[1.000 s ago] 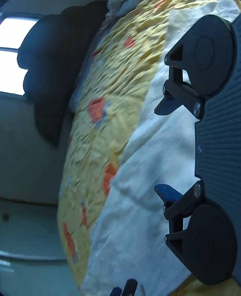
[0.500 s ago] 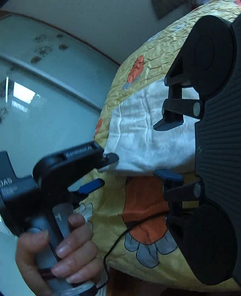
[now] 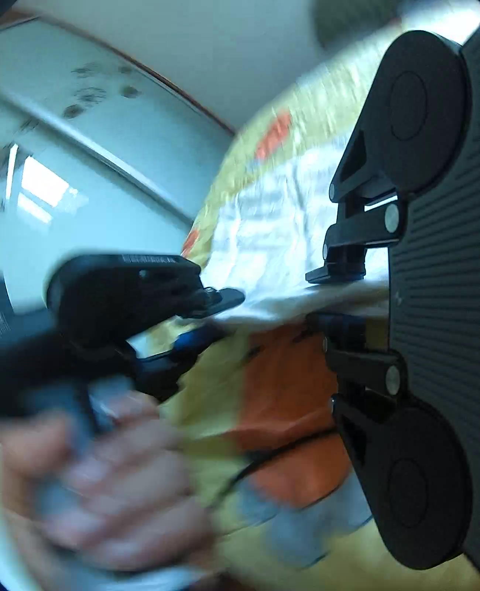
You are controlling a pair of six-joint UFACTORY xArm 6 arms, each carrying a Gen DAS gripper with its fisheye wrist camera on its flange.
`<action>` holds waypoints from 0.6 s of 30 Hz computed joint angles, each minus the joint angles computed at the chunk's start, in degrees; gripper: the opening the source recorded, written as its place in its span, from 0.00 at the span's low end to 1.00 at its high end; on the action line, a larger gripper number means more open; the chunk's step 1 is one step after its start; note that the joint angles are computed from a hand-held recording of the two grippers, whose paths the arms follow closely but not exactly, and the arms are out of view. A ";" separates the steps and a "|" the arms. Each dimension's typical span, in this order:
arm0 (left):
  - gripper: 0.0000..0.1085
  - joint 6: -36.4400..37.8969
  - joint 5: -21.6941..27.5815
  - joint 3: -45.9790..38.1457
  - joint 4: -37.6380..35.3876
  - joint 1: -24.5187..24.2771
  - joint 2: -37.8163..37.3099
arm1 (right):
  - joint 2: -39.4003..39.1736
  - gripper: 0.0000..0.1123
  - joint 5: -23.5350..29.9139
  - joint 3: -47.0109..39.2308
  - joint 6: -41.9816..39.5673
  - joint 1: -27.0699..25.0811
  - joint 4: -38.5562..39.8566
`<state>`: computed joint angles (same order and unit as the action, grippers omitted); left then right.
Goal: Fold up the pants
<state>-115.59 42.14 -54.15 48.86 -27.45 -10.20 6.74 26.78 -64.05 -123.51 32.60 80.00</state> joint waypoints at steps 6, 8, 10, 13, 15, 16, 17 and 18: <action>0.22 5.15 6.71 -4.46 0.11 -2.28 3.76 | -2.54 0.15 16.35 -1.23 15.56 -9.72 -5.29; 0.21 7.01 8.27 -5.29 0.11 -2.93 3.95 | -3.69 0.15 21.45 -1.78 21.24 -16.26 -3.76; 0.26 8.68 10.40 -6.48 -0.21 -3.58 4.36 | -3.74 0.16 19.75 -2.00 25.45 -21.17 -2.36; 0.44 9.59 26.20 -14.62 1.02 -8.37 9.14 | -1.51 0.17 8.78 -2.68 32.93 -26.81 -3.93; 0.44 10.42 38.19 -19.89 7.84 -12.71 13.59 | 1.07 0.17 2.90 -3.45 43.03 -30.59 -9.56; 0.45 11.68 43.44 -22.88 10.00 -14.57 16.14 | 2.15 0.17 0.95 -3.03 46.23 -32.49 -12.02; 0.45 13.28 46.28 -25.26 12.07 -15.89 18.04 | 2.89 0.17 0.74 -2.52 47.02 -34.58 -12.08; 0.46 15.07 46.73 -27.49 13.28 -16.64 19.50 | 1.56 0.16 2.94 -1.11 45.42 -37.10 -9.75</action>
